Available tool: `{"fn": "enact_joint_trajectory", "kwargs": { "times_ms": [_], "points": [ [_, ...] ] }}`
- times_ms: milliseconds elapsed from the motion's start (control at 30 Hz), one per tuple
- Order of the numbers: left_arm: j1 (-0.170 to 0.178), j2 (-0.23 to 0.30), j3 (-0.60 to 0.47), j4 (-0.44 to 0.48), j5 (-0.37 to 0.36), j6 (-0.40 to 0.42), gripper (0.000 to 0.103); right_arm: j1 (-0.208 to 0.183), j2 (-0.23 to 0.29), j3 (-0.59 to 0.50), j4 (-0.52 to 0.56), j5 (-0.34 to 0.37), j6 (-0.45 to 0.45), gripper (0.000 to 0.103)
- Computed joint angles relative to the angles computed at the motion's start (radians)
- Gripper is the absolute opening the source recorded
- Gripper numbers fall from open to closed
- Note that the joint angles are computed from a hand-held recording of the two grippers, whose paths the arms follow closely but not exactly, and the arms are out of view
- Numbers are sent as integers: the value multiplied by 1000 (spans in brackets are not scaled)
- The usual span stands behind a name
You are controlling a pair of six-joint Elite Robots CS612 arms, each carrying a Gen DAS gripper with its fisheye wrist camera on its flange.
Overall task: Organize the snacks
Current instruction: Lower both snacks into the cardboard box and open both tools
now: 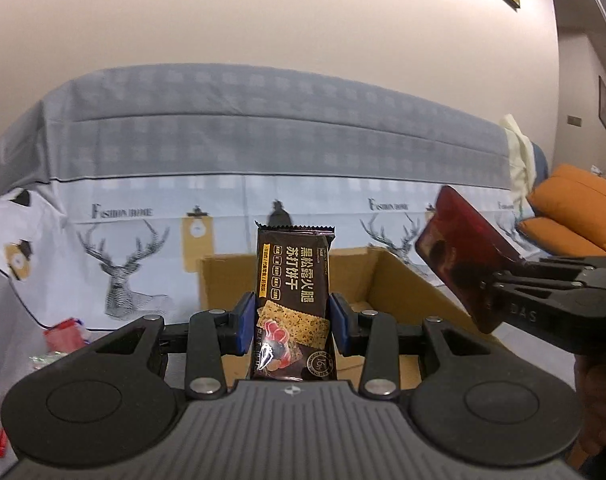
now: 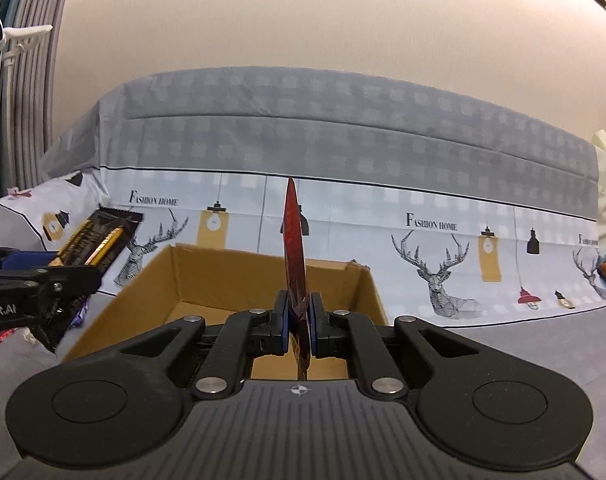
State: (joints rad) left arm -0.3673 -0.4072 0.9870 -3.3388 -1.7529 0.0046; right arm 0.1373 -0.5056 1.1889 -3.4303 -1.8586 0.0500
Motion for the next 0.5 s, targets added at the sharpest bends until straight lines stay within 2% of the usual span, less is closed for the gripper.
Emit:
{"fn": "enact_joint_trajectory", "kwargs": {
  "times_ms": [500],
  "points": [
    [-9,9,-4,38,-37,1,43,11,13,-27,47,-60,16,10]
  ]
}}
